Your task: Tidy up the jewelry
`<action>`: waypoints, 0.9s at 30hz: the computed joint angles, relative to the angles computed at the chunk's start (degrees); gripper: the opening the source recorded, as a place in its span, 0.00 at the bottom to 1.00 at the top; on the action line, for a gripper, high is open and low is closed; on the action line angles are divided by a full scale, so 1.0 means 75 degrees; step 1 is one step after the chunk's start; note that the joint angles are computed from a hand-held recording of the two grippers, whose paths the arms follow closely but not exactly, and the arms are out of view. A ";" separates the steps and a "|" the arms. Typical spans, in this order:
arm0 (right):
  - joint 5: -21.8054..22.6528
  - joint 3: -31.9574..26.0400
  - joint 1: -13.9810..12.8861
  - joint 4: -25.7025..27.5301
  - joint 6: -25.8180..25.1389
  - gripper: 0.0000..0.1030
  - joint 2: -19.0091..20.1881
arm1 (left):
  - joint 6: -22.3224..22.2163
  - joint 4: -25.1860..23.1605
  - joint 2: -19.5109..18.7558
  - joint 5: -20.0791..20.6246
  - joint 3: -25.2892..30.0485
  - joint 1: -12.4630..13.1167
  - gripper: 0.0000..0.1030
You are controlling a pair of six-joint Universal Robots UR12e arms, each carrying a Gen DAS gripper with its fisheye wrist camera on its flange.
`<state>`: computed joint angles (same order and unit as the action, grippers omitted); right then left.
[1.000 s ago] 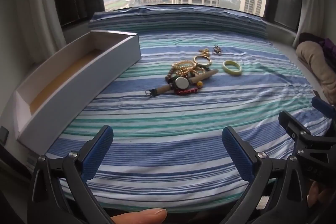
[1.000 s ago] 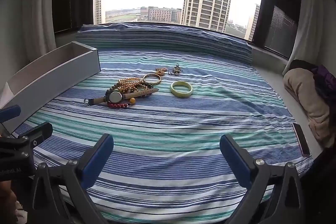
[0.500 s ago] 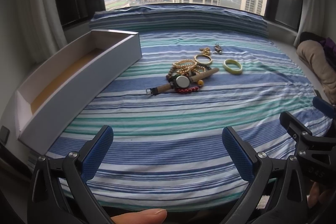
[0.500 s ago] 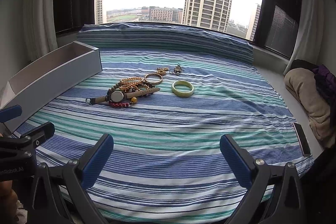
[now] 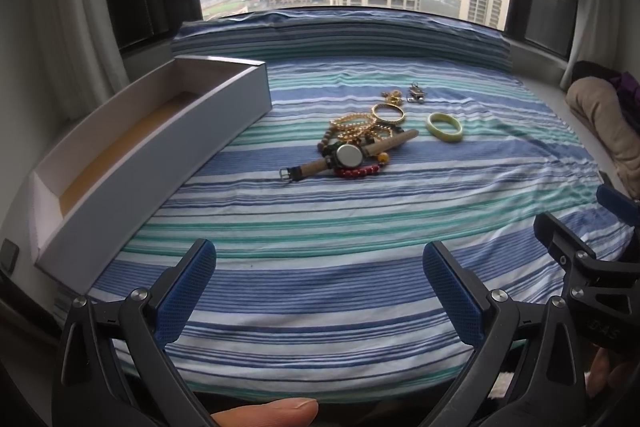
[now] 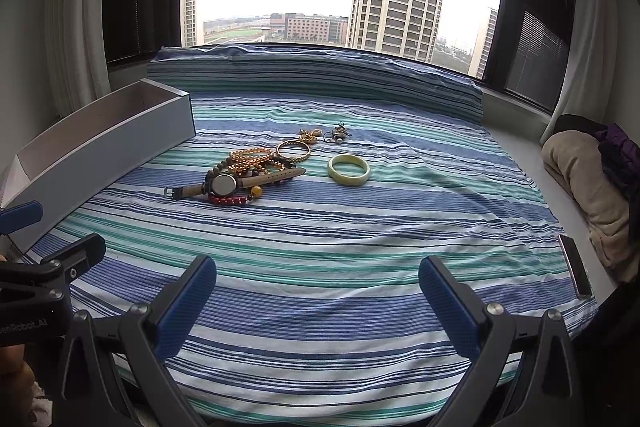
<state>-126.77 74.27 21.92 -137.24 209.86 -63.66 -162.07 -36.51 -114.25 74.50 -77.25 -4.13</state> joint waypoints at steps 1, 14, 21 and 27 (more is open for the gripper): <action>-0.0002 -0.0010 0.0004 0.0014 0.0005 1.00 0.0004 | 0.0000 0.0000 0.0000 0.0000 0.0000 0.0000 1.00; 0.0013 0.0023 0.0004 0.0005 0.0020 1.00 -0.0011 | 0.0026 0.0011 0.0023 0.0102 -0.0052 -0.0013 1.00; 0.0015 0.0022 0.0004 0.0012 0.0031 1.00 -0.0008 | -0.0070 -0.0029 -0.0001 0.0278 -0.0018 -0.0058 1.00; 0.0035 0.0030 0.0000 0.0011 0.0044 1.00 -0.0012 | -0.0128 -0.0206 -0.0013 0.0123 0.0026 -0.0023 1.00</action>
